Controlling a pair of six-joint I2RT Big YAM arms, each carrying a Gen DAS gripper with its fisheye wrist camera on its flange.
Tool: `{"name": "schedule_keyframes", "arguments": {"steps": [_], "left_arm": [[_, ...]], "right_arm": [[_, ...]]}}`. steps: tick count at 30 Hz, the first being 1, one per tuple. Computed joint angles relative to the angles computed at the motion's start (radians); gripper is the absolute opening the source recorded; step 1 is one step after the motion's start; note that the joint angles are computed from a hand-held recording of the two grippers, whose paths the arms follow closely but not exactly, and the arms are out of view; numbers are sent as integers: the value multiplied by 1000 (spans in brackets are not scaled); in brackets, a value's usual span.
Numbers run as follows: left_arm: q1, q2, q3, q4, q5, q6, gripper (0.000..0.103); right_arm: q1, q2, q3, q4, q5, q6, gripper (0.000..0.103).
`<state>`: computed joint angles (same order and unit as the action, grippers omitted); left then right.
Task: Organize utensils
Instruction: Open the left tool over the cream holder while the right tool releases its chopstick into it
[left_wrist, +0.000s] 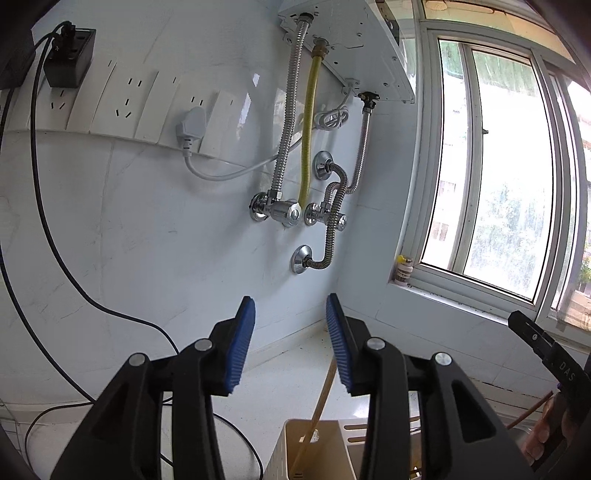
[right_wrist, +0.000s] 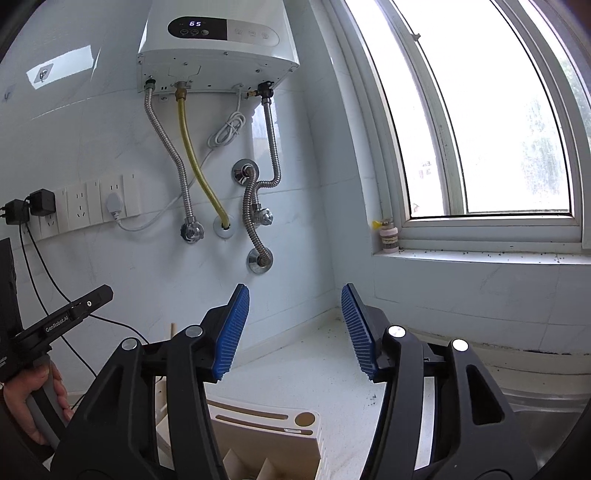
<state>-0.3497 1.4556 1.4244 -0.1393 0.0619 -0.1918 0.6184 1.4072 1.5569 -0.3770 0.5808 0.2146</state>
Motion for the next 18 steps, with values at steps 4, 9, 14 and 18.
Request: {"name": "schedule_keyframes", "arguments": {"steps": [4, 9, 14, 18], "left_arm": [[3, -22, -1, -3, 5, -2, 39], [9, -48, -7, -18, -2, -7, 40], [13, -93, -27, -33, -20, -6, 54], [14, -137, -53, -64, -55, -13, 56]], "right_arm": [[-5, -16, 2, 13, -7, 0, 50], [-12, -33, 0, 23, -20, -3, 50], [0, -55, -1, 32, -36, -22, 50], [24, -66, 1, 45, -67, -37, 61]]}}
